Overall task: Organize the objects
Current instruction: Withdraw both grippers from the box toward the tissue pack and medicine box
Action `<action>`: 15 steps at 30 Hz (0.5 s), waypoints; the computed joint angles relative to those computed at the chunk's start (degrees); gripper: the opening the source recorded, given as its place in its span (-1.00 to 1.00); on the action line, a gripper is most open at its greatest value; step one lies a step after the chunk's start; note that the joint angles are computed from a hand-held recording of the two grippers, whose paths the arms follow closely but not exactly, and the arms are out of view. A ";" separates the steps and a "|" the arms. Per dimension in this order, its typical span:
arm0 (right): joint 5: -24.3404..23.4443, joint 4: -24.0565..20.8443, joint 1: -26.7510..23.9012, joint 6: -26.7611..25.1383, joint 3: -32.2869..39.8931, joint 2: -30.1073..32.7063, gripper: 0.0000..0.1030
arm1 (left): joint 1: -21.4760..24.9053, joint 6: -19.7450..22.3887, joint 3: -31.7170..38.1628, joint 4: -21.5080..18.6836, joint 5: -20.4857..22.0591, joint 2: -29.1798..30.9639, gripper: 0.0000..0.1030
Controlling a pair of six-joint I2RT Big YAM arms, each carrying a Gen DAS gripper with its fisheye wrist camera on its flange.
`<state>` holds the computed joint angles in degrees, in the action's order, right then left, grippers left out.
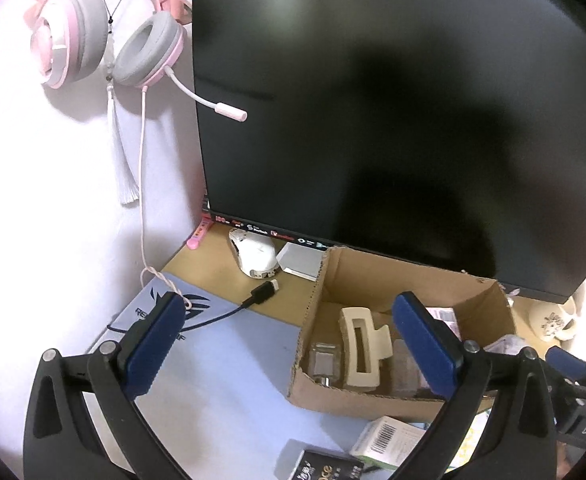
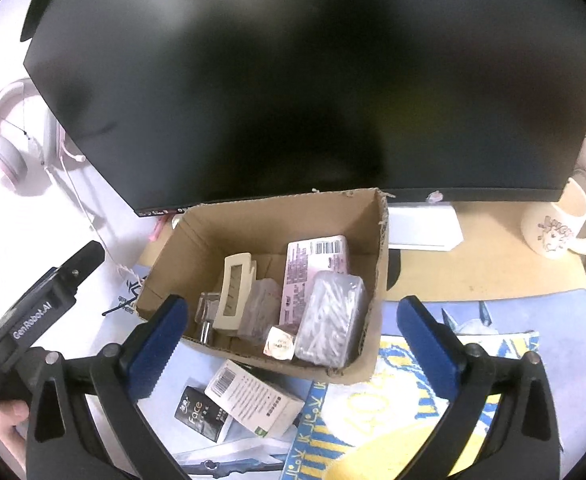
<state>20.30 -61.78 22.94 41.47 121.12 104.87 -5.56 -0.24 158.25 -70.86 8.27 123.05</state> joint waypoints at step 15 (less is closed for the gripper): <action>4.25 4.65 3.44 5.64 -7.84 -5.12 1.00 | -0.49 7.84 -31.55 16.91 -3.96 -17.18 1.00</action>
